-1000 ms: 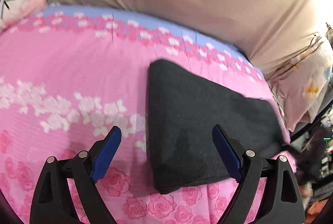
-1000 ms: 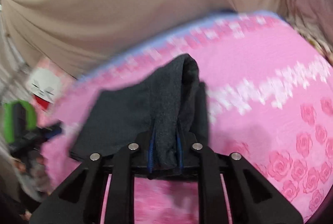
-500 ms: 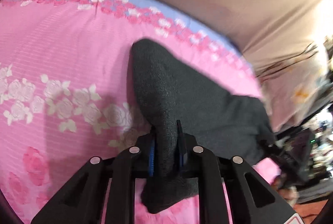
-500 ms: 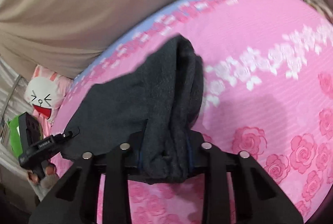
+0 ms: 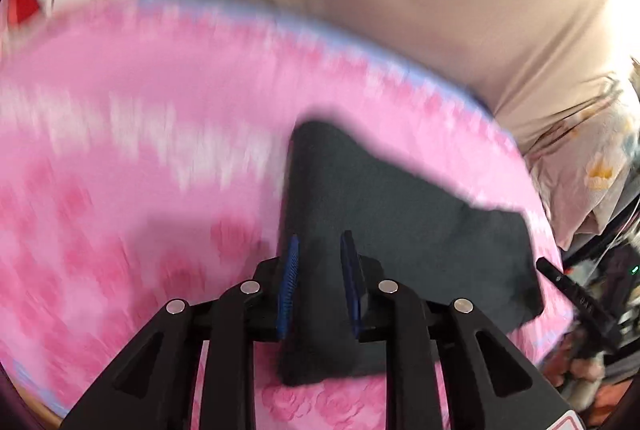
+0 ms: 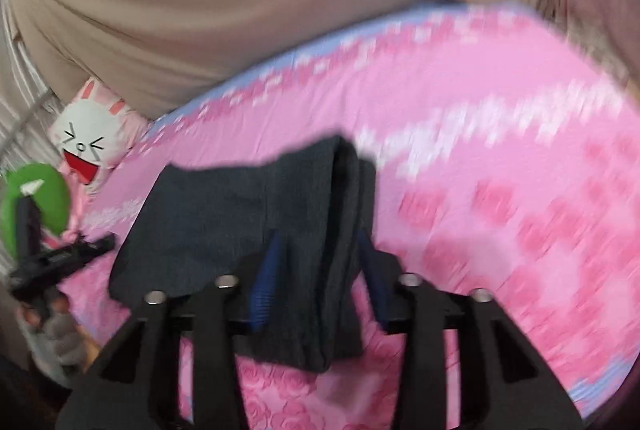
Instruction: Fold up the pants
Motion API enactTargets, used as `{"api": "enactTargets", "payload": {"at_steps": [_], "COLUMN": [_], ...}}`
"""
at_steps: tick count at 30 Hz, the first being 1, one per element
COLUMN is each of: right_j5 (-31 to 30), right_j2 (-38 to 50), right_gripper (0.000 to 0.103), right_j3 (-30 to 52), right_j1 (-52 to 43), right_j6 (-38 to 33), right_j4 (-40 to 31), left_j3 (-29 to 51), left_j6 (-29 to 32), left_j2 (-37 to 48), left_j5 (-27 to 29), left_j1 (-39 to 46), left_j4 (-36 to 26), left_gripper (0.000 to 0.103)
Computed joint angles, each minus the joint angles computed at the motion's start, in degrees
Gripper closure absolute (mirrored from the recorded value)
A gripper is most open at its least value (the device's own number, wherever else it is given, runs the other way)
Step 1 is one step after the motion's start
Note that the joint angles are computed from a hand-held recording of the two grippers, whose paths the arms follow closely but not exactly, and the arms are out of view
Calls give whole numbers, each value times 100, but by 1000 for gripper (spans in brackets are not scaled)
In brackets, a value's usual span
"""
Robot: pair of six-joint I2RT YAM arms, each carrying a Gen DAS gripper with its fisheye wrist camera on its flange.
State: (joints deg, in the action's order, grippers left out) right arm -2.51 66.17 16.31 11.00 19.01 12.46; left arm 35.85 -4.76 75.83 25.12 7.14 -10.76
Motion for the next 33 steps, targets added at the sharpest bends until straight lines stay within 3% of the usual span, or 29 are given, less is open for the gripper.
{"api": "enactTargets", "payload": {"at_steps": [1, 3, 5, 7, 8, 9, 10, 11, 14, 17, 18, 19, 20, 21, 24, 26, 29, 33], "right_j5": [-68, -227, -382, 217, 197, -605, -1030, -1002, -371, -99, -426, -583, -399, -322, -141, -105, 7, 151], "right_j2": [-43, 359, 1469, 2621, 3114, 3319, 3236, 2881, 1972, 2833, 2941, 2762, 2335, 1982, 1244, 1332, 2147, 1341], "right_gripper": [86, 89, 90, 94, 94, 94, 94, 94, 91, 94, 94, 94, 92, 88, 88, 88, 90, 86], "right_j3": [89, 425, 993, 1528, 1687, 1557, 1560, 1471, 1138, 1377, 1206, 1103, 1104, 946, 669, 513, 513, 193], "right_j1": [69, 338, 445, 399, 118, -331, -539, -493, 130, 146, -29, -90, 38, 140, 428, 492, 487, 771], "right_j6": [-13, -52, -214, -344, -405, -240, 12, 110, -145, -193, -243, -177, 6, 4, -157, -182, -227, -2], "right_j4": [-26, 158, 430, 478, 615, 1167, 1021, 790, 521, 491, 964, 953, 508, 507, 240, 309, 747, 599], "left_j3": [77, 427, 867, 1657, 1989, 2161, 2056, 2088, 2017, 1865, 1810, 1742, 1701, 1556, 1362, 1137, 942, 792], "left_j6": [-54, -279, -396, -553, -718, -775, -848, -807, -747, -695, -702, -644, -610, -580, -487, -474, -470, -442], "left_j2": [-152, 65, 841, 2152, 2760, 3081, 3113, 3120, 3057, 2996, 2930, 2866, 2787, 2607, 2355, 2102, 1926, 1844], "left_j5": [-12, 54, 47, -421, -792, -799, -963, -989, -1086, -1258, -1315, -1322, -1382, -1466, -1504, -1621, -1913, -2162], "left_j1": [-124, -454, -657, -912, -992, -960, -989, -1007, -1077, -1161, -1214, -1192, -1223, -1273, -1250, -1311, -1459, -1582], "left_j4": [5, 140, 272, 138, 125, 121, 483, 435, 489, 674, 690, 707, 695, 708, 700, 708, 671, 662], "left_gripper": [84, 70, 61, 61, 64, 78, 79, 80, 77, 76, 73, 72, 68, 63, 54, 53, 52, 53]}}
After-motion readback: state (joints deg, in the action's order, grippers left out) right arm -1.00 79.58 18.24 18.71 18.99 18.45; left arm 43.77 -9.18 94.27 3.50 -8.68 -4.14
